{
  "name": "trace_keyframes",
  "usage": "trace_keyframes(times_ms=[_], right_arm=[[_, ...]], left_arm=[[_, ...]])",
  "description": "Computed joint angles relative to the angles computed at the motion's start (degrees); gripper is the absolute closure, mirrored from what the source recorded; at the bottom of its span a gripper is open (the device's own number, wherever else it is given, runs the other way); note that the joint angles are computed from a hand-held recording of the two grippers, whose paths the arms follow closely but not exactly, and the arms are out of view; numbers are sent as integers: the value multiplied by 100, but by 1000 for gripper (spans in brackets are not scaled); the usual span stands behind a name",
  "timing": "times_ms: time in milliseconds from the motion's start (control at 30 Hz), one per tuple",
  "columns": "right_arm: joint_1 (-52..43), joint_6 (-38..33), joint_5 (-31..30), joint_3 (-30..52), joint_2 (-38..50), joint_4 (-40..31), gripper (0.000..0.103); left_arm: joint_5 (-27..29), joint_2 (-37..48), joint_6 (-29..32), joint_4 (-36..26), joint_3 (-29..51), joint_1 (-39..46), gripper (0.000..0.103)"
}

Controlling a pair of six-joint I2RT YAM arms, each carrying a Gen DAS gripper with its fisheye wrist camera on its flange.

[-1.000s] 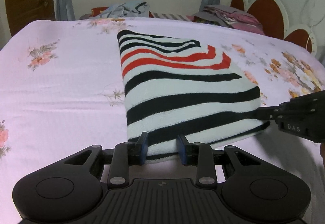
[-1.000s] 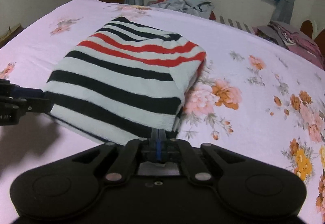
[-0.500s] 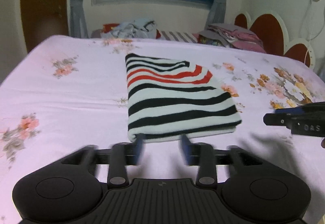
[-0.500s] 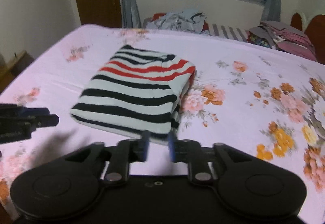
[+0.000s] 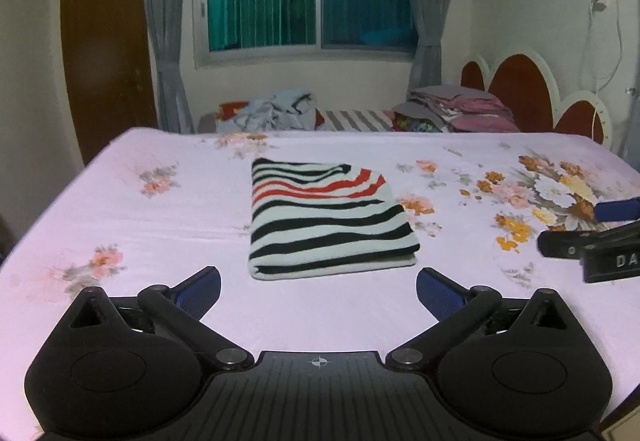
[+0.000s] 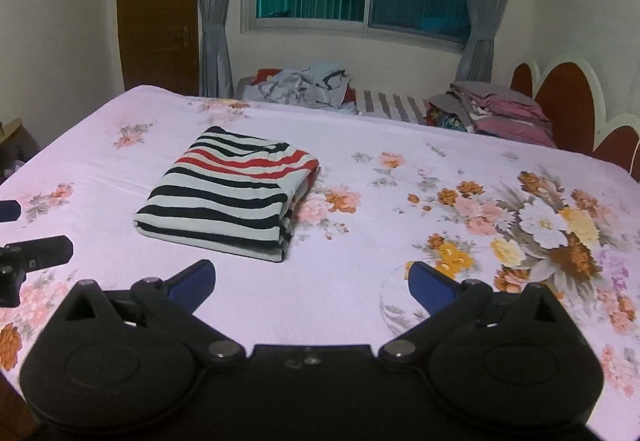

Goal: Fold small clothes

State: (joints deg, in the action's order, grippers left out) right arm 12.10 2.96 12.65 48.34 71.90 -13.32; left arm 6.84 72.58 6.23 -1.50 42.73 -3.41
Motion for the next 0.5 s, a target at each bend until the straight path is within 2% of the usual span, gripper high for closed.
trace_keyframes(times_ms=[233,500], right_arm=[[58,94,42,-325,-1128,-616,0],[155,353,126,-342,-2183,-1447,0]], left_arm=[[-81,-1214,-300,-858,-287,-106,0],[-136,-2370,-468,-1722,-375,-205,0]])
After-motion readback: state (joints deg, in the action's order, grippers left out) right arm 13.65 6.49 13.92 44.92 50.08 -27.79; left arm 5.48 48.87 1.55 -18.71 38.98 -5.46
